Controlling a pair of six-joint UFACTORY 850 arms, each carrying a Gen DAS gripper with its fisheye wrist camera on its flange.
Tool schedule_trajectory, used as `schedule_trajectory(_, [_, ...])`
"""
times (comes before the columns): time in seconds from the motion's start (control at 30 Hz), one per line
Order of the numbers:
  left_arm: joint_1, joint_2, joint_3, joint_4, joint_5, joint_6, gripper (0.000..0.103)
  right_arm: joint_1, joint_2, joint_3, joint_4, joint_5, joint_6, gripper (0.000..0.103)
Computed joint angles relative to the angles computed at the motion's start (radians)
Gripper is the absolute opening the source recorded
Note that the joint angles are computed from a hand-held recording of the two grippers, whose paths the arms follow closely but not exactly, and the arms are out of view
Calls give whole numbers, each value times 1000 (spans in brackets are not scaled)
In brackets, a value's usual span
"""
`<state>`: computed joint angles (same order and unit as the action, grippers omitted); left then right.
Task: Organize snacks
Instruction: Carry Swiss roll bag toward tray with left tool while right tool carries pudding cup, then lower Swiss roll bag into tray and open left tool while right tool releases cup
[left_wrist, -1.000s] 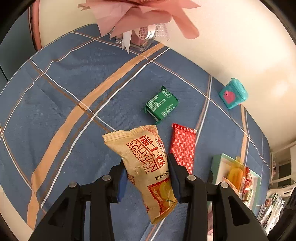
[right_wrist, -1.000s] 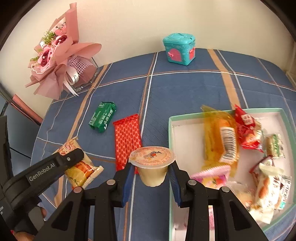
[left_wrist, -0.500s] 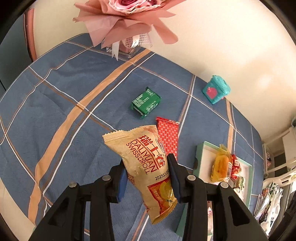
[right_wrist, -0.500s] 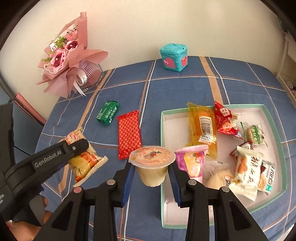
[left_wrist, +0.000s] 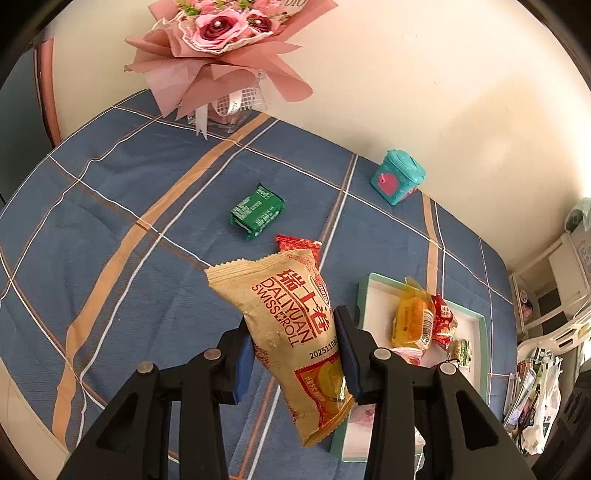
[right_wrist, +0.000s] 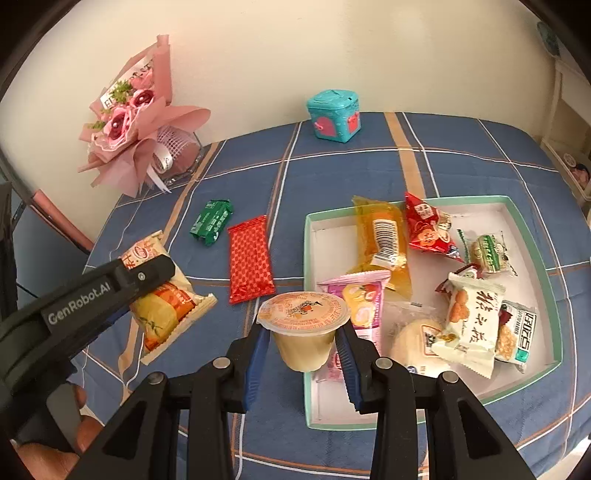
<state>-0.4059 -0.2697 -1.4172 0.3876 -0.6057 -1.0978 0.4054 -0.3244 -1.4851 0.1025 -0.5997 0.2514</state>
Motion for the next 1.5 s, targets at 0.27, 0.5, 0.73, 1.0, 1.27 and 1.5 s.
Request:
schedule_trajectory(0.27, [-38, -36, -43, 12, -22, 12, 42, -40, 9, 12, 19, -2, 0, 39])
schedule_trajectory(0.5, [-84, -84, -99, 0, -44, 70, 42, -104, 29, 35, 29, 9, 45, 39])
schedule_trajectory(0.73, [-139, -154, -187, -28, -60, 176, 42, -173, 40, 59, -19, 10, 151, 39])
schedule_trajectory(1.0, [-178, -238, -296, -78, -65, 298, 42, -221, 28, 59, -7, 9, 162, 40])
schedule_trajectory(1.27, [-187, -307, -371, -107, -61, 362, 42, -251, -6, 41, -5, 27, 176, 40])
schedule_trajectory(1.5, [-177, -326, -379, -158, -53, 383, 42, -272, -33, 36, -6, 20, 189, 40])
